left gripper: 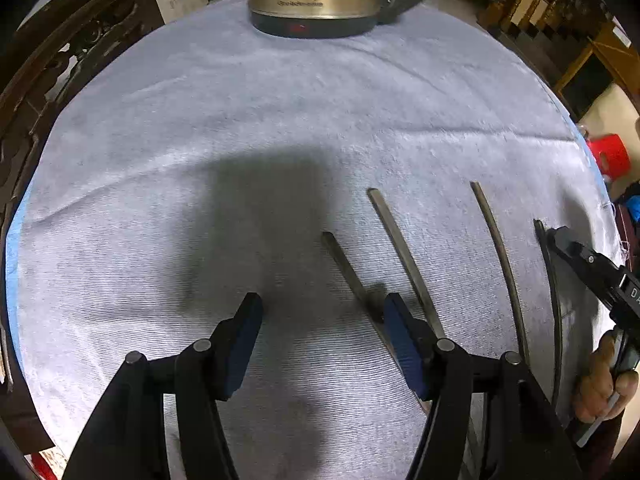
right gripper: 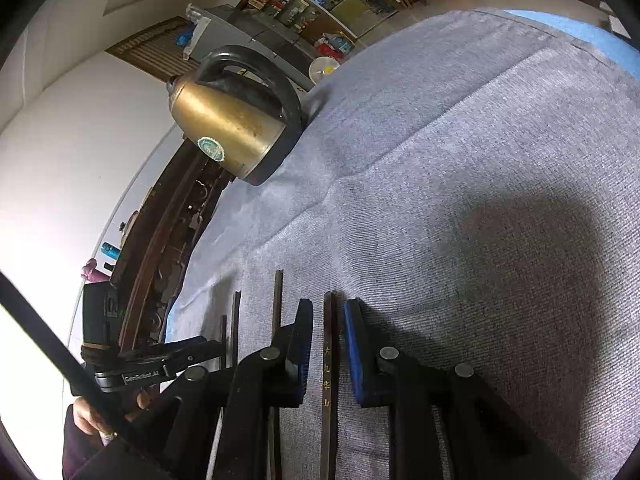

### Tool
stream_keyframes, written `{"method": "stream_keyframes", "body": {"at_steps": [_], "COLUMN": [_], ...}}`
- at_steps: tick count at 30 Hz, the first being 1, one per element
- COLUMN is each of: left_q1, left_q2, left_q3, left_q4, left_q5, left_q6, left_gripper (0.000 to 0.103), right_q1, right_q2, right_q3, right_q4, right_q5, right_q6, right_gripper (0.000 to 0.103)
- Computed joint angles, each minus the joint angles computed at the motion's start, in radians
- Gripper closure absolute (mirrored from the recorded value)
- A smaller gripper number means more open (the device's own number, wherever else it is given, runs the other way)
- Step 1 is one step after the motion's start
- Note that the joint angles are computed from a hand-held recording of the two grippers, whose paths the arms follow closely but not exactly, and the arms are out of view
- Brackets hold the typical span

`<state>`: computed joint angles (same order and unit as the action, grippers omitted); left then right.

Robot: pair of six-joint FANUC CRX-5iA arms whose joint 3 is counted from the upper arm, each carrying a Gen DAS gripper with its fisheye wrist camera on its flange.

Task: Organize utensils
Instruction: 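Grasp a pair of chopsticks with the left tool while the right holds its pair, then lift both held chopsticks and carry them over the metal cup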

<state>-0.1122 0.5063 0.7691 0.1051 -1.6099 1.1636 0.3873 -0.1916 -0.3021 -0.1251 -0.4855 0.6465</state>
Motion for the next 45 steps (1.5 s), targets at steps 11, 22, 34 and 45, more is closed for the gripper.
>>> {"method": "stream_keyframes", "body": {"at_steps": [11,22,34,45], "left_q1": [-0.016,0.048,0.190,0.361], "left_q2": [-0.001,-0.020,-0.277,-0.554], "left_q3": [-0.025,-0.071,-0.325,-0.575], "left_q4": [0.010,0.104,0.327,0.582], "left_q5": [0.107,0.121,0.242,0.325], "left_q6": [0.023,-0.095,-0.257,-0.423], "left_gripper": [0.080,0.098,0.098,0.098], "right_q1": [0.047,0.121,0.272,0.594], "right_q2": [0.033,0.367,0.037,-0.167], "right_q3": [0.056,0.551,0.225,0.045], "right_q4": [0.121,0.264,0.509,0.969], "right_q5": [-0.126,-0.821,-0.587,-0.685], "right_q6": [-0.057,0.167,-0.168,-0.620], "right_gripper": [0.080,0.096,0.096,0.096]}}
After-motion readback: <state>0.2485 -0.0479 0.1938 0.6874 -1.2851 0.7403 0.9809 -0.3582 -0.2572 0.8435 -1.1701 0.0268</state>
